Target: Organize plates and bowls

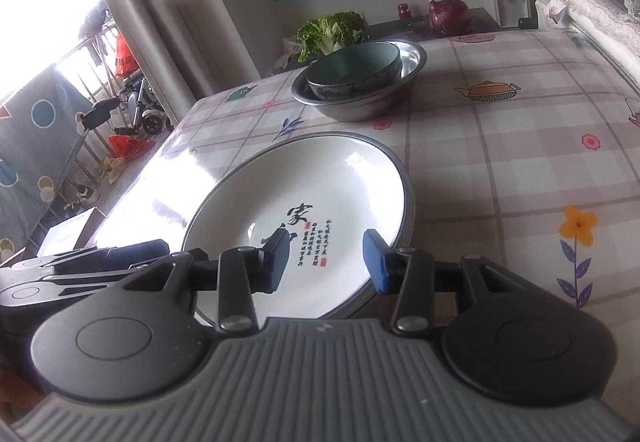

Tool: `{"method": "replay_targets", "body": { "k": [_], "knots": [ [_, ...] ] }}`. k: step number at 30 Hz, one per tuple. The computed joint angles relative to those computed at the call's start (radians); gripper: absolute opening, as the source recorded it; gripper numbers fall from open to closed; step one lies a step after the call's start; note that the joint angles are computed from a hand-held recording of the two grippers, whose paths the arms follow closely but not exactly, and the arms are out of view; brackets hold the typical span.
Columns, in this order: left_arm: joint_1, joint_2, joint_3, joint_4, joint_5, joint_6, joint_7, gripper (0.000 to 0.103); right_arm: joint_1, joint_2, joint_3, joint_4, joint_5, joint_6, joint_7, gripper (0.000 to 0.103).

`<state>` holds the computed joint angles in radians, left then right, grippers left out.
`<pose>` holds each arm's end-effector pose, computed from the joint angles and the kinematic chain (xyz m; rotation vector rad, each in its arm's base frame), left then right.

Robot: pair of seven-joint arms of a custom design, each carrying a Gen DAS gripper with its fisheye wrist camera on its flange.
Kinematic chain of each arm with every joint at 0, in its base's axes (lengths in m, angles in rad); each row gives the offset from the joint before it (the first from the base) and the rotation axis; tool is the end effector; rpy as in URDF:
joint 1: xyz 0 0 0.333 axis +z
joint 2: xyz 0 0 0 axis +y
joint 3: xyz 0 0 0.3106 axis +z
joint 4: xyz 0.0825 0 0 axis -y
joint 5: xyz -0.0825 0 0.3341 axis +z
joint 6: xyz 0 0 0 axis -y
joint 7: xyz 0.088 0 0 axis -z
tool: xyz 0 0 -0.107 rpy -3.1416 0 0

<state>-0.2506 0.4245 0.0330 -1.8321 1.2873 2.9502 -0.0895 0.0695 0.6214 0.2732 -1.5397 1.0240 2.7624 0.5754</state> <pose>0.5909 -0.1980 0.3707 -1.9284 1.5247 -0.8460 0.6752 0.1597 0.3709 -1.8365 1.2591 -0.1364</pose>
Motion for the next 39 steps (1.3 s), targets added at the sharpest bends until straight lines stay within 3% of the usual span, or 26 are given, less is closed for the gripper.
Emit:
{"method": "replay_targets", "body": {
  "k": [2, 9, 14, 26, 39],
  "knots": [
    [0.0, -0.008, -0.001, -0.008, -0.004, -0.005, 0.006, 0.063, -0.018, -0.014, 0.018, -0.015, 0.04, 0.011, -0.025, 0.042],
    [-0.004, -0.033, -0.011, -0.022, 0.032, -0.023, -0.033, 0.071, -0.038, -0.063, 0.014, -0.068, 0.152, 0.048, -0.063, 0.072],
    [-0.003, -0.043, -0.034, -0.028, 0.011, -0.05, 0.002, 0.077, -0.042, -0.097, 0.001, -0.111, 0.221, 0.047, -0.117, 0.078],
    [-0.016, -0.081, -0.061, -0.05, 0.03, -0.104, -0.002, 0.086, -0.024, -0.152, -0.053, -0.169, 0.325, 0.011, -0.186, 0.081],
    [0.001, -0.125, -0.091, -0.084, 0.04, -0.147, 0.005, 0.087, -0.006, -0.171, -0.08, -0.181, 0.373, -0.032, -0.223, 0.081]
  ]
}}
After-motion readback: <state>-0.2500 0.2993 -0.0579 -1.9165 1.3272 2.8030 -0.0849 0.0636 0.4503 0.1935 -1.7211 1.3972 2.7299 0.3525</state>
